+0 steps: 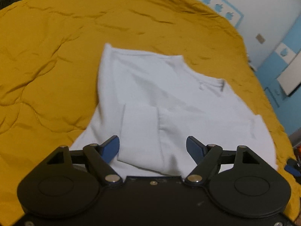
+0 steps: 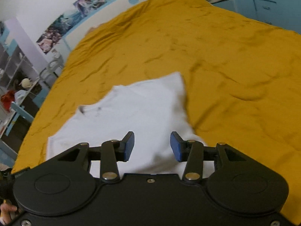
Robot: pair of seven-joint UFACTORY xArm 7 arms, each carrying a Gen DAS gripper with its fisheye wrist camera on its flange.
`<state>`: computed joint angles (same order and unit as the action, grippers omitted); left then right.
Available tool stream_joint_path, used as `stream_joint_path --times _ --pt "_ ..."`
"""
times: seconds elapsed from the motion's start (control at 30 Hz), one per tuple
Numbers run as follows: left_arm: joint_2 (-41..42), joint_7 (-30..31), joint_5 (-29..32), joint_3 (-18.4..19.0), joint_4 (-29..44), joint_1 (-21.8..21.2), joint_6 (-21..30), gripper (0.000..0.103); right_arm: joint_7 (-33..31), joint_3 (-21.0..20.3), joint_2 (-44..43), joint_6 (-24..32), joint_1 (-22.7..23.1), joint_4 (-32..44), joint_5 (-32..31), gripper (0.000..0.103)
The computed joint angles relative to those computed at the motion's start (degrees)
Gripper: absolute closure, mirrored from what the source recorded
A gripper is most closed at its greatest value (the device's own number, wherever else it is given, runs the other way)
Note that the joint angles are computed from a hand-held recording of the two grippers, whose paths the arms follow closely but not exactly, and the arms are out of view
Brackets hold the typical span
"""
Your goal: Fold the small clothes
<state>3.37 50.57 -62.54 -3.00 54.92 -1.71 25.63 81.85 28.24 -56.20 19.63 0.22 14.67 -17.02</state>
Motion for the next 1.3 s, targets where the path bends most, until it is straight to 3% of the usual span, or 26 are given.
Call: stream_joint_path --times 0.07,0.17,0.37,0.5,0.57,0.63,0.7,0.73,0.77,0.8,0.97,1.03,1.1,1.17,1.3 --pt "1.08 -2.12 1.25 0.28 0.91 0.32 1.20 0.030 0.33 -0.78 -3.08 2.02 2.67 -2.36 0.95 0.059" --pt "2.39 -5.16 3.02 0.09 1.97 0.65 1.11 0.047 1.46 -1.06 -4.03 1.86 4.30 -4.23 1.84 0.058" --pt "2.52 -5.70 3.36 -0.12 2.72 2.26 1.84 0.046 2.05 -1.52 -2.91 -2.20 3.70 -5.85 1.89 0.056" --pt "1.55 -7.53 6.77 -0.44 1.46 1.52 0.36 0.039 2.15 -1.21 -1.94 -3.77 2.96 -5.86 2.11 0.056" --pt "1.45 -11.26 10.78 -0.25 0.89 0.94 -0.18 0.038 2.22 -1.11 -1.58 -4.50 2.72 -5.77 2.30 0.056" --pt "1.35 -9.88 9.29 -0.57 0.58 1.07 0.48 0.039 2.21 -0.77 -1.62 -4.49 2.50 -5.68 2.33 0.056" --pt "1.65 -9.55 9.13 -0.73 0.52 0.84 0.23 0.048 1.88 -0.79 -1.78 -4.07 2.63 -5.62 2.32 0.054" --pt "1.69 -9.67 9.19 -0.84 0.40 0.66 -0.45 0.065 1.87 -0.72 -2.02 -3.62 2.66 -5.68 2.34 0.053" --pt "1.77 -9.09 8.43 -0.92 0.43 0.69 -1.04 0.097 1.85 -0.82 -2.44 -3.02 2.88 -5.79 2.43 0.053" --pt "1.61 -8.22 7.47 -0.97 0.45 0.86 -1.00 0.100 1.81 -1.08 -2.78 -2.71 3.14 -6.01 2.52 0.053" --pt "-3.24 4.19 -5.43 0.05 -1.10 1.66 -0.42 0.101 0.91 -1.29 -5.20 3.44 4.70 -5.70 2.07 0.053" --pt "-5.42 6.38 -8.12 1.73 -1.80 1.62 1.29 0.101 -0.34 -1.56 -5.48 6.11 5.35 -5.04 1.25 0.053" --pt "-6.09 5.94 -7.43 2.91 -2.31 1.46 2.17 0.100 -1.95 -1.41 -4.98 8.95 5.72 -3.92 0.14 0.053" --pt "-5.69 5.53 -5.37 2.82 -3.15 0.74 -0.93 0.100 -4.50 -0.51 -2.97 12.50 5.64 -1.75 -1.81 0.053" --pt "-1.19 -0.73 1.74 2.52 -3.20 0.50 -2.95 0.100 -9.36 1.79 2.94 18.10 5.07 2.84 -6.89 0.053"
